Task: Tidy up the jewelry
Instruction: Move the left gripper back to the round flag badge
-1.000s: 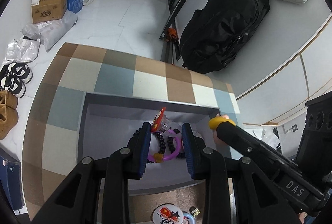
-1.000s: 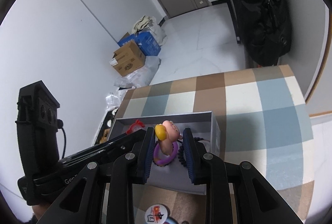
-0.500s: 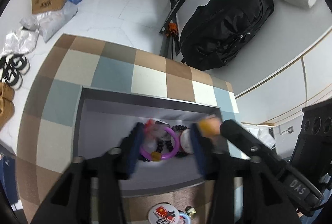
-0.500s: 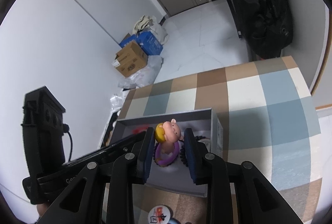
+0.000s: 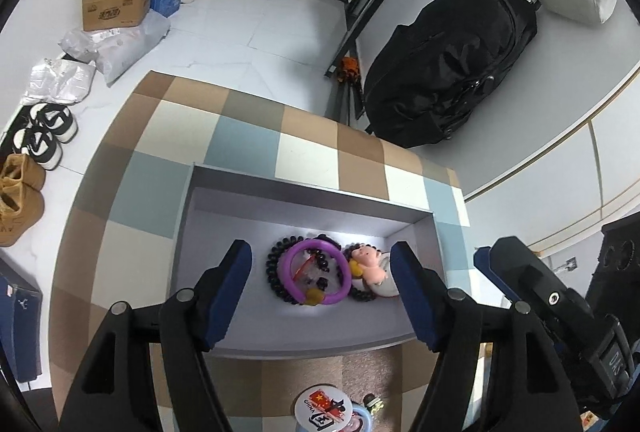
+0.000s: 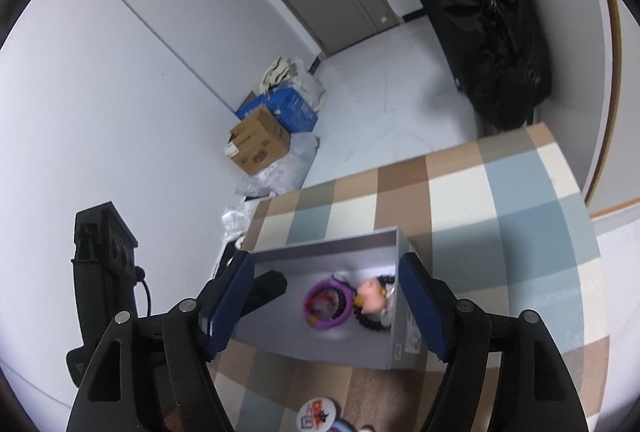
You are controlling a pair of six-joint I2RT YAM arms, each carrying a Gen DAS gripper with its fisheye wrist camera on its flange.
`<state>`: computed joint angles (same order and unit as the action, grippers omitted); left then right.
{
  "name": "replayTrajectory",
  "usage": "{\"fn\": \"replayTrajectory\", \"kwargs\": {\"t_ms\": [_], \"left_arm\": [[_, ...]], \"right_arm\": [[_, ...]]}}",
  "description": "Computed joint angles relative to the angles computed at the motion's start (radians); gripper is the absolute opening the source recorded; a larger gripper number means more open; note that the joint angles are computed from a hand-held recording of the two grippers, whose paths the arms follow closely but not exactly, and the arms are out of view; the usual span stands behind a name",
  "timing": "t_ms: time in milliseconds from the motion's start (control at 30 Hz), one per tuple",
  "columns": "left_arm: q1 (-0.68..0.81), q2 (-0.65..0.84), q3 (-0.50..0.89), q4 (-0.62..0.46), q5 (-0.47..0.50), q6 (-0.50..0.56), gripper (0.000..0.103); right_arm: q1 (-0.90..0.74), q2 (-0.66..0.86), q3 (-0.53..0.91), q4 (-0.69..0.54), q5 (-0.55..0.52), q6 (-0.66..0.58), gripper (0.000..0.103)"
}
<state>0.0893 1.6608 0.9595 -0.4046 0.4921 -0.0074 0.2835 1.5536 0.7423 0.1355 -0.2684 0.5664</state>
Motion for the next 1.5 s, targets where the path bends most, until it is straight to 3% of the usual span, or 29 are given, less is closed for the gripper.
{"fn": "replayTrajectory", "kwargs": {"t_ms": [233,400,767,867,967,1133,1333,1500], "left_arm": [[-0.014,-0.077,-0.059,0.029,-0.056,0.028,0.067],[-0.02,-0.136,-0.128,0.098,-0.112,0.026,0.068],[-0.001,-0.248,-0.263,0.157,-0.103,0.082,0.07],[0.011,-0.287,-0.293,0.149,-0.082,0.107,0.07],[0.023,-0.319,-0.319,0.142,-0.07,0.125,0.083],[0.049,-0.351,-0.368,0.173,-0.056,0.123,0.084],[0.081,-0.302,-0.363,0.119,0.001,0.177,0.084],[0.073,-0.259,-0.364,0.095,-0.072,0.177,0.084]], "right_arm": [[0.017,-0.034,-0.034,-0.011,0.039,-0.015,0.088],[0.049,-0.055,-0.05,-0.024,0.073,-0.049,0.089],[0.086,-0.163,-0.151,0.01,0.166,-0.063,0.103],[0.1,-0.196,-0.183,0.012,0.221,-0.078,0.103],[0.091,-0.222,-0.216,0.018,0.208,-0.064,0.103],[0.122,-0.285,-0.258,-0.014,0.257,-0.068,0.103],[0.138,-0.344,-0.296,-0.057,0.287,-0.068,0.103],[0.127,-0.375,-0.324,-0.075,0.282,-0.051,0.103]]}}
